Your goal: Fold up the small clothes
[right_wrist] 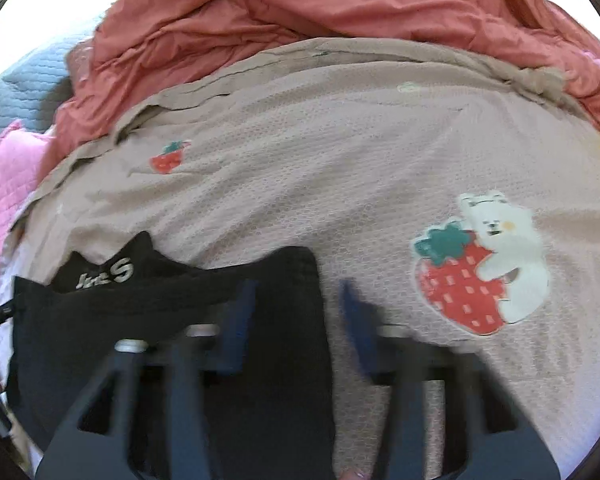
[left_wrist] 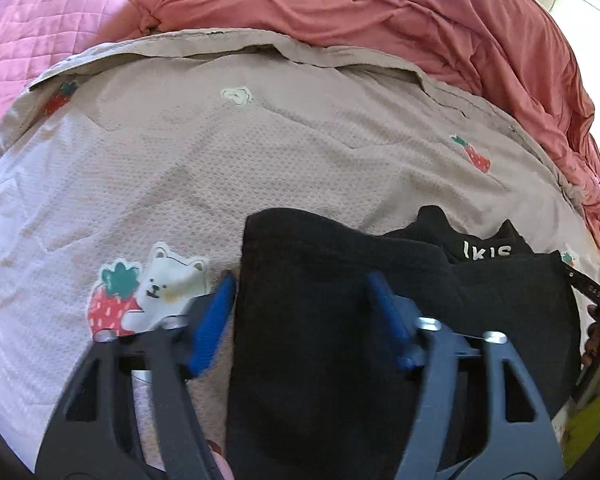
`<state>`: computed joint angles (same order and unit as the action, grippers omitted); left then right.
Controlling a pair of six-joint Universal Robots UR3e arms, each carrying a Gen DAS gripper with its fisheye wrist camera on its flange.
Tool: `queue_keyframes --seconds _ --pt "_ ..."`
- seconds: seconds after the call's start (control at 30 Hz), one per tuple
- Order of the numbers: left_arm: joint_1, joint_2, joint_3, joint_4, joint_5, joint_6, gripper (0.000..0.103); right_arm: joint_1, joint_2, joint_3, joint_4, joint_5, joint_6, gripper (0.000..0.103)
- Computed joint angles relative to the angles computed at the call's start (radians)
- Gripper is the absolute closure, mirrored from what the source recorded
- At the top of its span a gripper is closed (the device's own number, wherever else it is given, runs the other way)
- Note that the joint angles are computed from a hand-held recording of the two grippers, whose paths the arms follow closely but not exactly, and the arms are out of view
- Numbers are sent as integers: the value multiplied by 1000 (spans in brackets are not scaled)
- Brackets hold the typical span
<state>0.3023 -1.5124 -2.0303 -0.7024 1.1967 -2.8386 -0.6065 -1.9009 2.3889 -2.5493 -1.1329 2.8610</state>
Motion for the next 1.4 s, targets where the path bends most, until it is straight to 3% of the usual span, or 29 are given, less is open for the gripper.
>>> queue_keyframes --seconds 0.03,0.07,0.23,0.3,0.47,0.67,0.83,0.93,1.03,1.1,1.13,1.23,1.4 --pt "-19 10 -20 33 33 -1 91 3 -15 10 -14 -12 -14 87" --pt "-37 32 -50 78 65 9 96 3 -31 16 -13 -13 -26 89" --pt "23 147 -122 139 -21 28 97 -121 -216 79 52 117 -106 93" --pt "-6 129 -104 173 12 14 97 -126 -223 79 23 131 -83 93" --pt "-92 12 -58 214 137 -21 96 9 -30 24 -117 -42 13 93" --pt "-94 -49 -115 300 164 -17 90 96 74 32 -212 -176 56 89" --pt "-93 -34 -122 291 170 -20 86 99 86 39 -227 -201 56 77" --pt "-85 -14 -124 271 175 -19 78 107 78 37 -225 -225 58 67" --pt "-68 21 -137 252 164 -12 73 108 35 35 -189 -242 32 54" --pt "-61 53 -146 237 165 -4 71 89 -35 50 -157 -223 3 53" --pt "-53 82 -159 230 159 2 69 74 -78 58 -130 -205 -15 46" --pt "-37 146 -187 211 144 21 63 16 -262 86 -4 -123 -84 34" --pt "18 321 -255 126 79 68 53 -101 -612 83 367 36 -222 25"
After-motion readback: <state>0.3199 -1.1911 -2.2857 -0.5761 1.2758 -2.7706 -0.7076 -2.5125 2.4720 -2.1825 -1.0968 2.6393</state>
